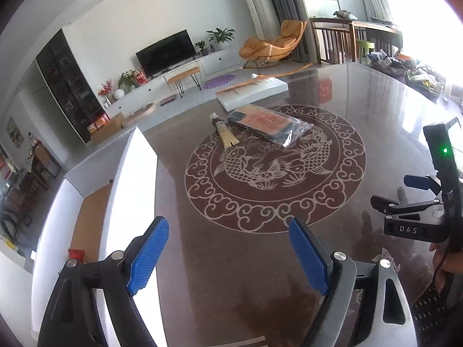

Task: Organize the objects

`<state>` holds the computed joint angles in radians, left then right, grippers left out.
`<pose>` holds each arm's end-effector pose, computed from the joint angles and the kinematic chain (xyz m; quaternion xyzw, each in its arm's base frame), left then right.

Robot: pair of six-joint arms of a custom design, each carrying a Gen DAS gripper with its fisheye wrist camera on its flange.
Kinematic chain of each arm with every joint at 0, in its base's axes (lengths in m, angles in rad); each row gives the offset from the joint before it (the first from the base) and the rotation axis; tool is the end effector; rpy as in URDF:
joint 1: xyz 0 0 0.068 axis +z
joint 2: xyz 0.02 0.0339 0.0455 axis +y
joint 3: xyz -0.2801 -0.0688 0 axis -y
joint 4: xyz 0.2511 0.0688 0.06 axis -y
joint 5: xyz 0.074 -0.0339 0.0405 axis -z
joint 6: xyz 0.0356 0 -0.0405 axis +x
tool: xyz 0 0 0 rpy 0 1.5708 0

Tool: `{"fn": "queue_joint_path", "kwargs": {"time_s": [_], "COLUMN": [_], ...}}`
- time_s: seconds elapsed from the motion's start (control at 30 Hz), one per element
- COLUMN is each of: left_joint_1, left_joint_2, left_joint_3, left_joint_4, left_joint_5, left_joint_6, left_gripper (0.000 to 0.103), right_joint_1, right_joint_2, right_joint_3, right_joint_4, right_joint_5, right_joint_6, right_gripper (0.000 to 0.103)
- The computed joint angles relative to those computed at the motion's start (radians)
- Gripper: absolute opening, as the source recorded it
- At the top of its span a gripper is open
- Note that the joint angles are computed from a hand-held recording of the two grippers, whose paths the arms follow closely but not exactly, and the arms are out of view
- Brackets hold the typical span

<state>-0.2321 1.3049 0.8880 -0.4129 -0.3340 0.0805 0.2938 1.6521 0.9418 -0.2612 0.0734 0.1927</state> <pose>0.2683 -0.0514 0.2575 0.0836 0.9173 0.1275 0.3677 0.3205 0.0942 0.1840 -0.0374 0.9541 0.0370 0.2947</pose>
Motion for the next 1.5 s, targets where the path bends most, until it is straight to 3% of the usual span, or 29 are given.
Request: {"fn": "queue_joint_path", "kwargs": {"time_s": [0.33,0.43,0.67,0.8,1.5], "left_joint_1": [0.03,0.043,0.079,0.089,0.138], "left_joint_2": [0.289,0.34,0.387,0.419,0.474], "left_joint_3": [0.014,0.024,0.049,0.071,0.115], "left_joint_4": [0.055,0.064,0.11,0.125,0.159], "left_joint_5": [0.113,0.142,0.208,0.203,0.266], "left_joint_6": [-0.106,-0.132,-0.2,-0.222,-0.17], "left_gripper": [0.088,0.089,0.089,0.103,0.103], "right_joint_1": [-0.018,-0.012,0.007,0.008,0.004], "right_joint_2": [0.008,0.012,0.037,0.037,0.037], "right_joint_3": [-0.019,-0.038,-0.019,-0.025,-0.026], "right_joint_4": [0.027,0.059,0.046,0.054,0.057], "right_joint_5": [0.003,0.026,0.043,0.047,0.046], "right_joint_6": [0.003,-0.012,-0.037,-0.034,-0.037], "right_gripper": [0.086,0.093,0.103,0.103,0.103]}}
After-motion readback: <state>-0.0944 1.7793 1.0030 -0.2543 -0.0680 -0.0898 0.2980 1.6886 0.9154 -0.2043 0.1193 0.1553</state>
